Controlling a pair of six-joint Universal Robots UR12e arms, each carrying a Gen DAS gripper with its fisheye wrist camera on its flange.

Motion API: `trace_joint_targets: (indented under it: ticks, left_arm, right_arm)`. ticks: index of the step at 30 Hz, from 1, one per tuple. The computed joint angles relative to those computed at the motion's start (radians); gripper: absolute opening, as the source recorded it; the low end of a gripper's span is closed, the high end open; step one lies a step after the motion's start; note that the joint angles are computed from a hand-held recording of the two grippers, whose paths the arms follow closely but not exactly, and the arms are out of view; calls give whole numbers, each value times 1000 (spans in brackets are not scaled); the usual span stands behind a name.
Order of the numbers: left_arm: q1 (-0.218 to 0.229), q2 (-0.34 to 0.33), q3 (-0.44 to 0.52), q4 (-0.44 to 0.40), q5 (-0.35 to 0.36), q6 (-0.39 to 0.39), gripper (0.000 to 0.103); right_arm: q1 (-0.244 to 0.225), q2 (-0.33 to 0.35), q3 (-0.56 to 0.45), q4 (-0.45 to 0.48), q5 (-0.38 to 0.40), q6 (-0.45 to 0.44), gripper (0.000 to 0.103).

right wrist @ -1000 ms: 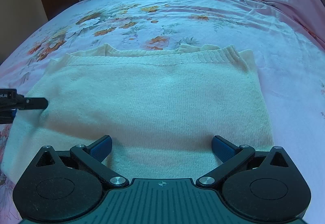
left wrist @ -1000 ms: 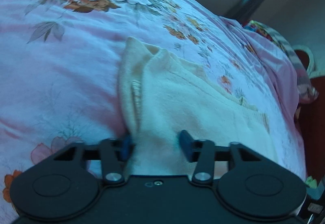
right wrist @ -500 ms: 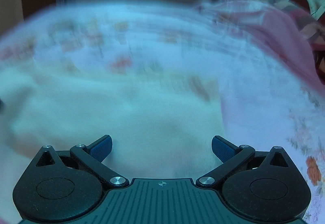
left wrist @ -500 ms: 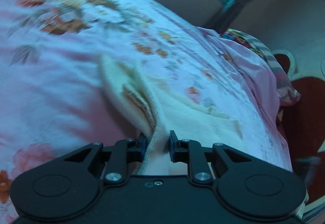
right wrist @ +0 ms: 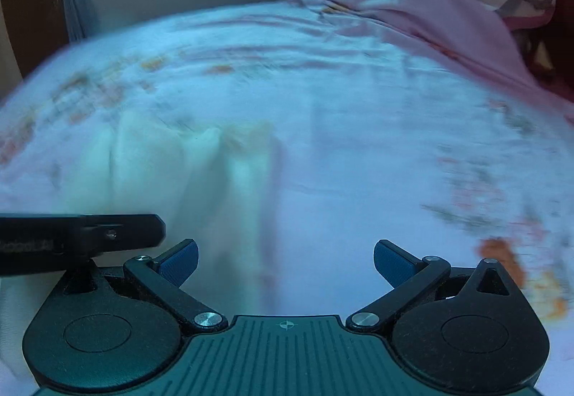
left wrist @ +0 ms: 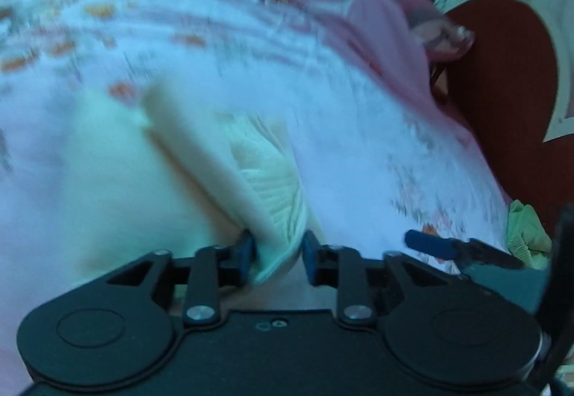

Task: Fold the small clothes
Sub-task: 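Fold the held side across the sweater with the left gripper and release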

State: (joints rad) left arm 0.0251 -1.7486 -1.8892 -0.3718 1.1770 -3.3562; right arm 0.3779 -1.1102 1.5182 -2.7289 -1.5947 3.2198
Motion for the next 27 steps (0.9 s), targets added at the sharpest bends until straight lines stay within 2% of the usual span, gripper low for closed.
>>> trace_joint_targets:
  ticks: [2,3,6,7,8,9,13,15,16,18,20,23,25,27]
  left_arm:
    - [-9,6,-1,10,7,-21,32]
    - [-4,12,-4,20,-20,-19,40]
    - [25,42,-19,57,-120,-24,54]
    - [29,55,-27,79,-117,-22,59]
    - [33,70,-38,100,-90,-14,74]
    - [38,87,-52,117,-54,0,81]
    - [80,149,-118,105,72,10,81]
    - [92,170,-149,89,141,10,78]
    - [97,176,-163,82,152,8,76]
    - [102,185,-180,42,125,27,68]
    - [83,183,-182,23,114,56,66]
    - [16,174,-193,97,154,146,63]
    - [-15,170,-196,128,108,241,63]
    - [-31,168,-187,88,34,300,59]
  right_arm:
    - [-14,-16,28,-11,8,0,103]
    - [-21,-22,38,-12,16,12,103]
    - [-36,-37,57,-24,58,51,103]
    - [-41,-41,59,-23,82,70,103]
    - [-47,-45,61,-26,118,95,103]
    - [-54,-48,65,-35,159,122,103]
    - [-65,-62,66,-30,299,174,103]
    - [-58,-58,52,-7,323,182,103]
    - [-55,-55,46,0,331,191,103]
    - [-54,-47,31,13,349,221,103]
    - [-59,-36,12,33,381,262,103]
    - [-67,-23,-19,72,400,293,103]
    - [-69,-16,-37,106,406,293,103]
    - [-74,-7,-49,131,428,295,103]
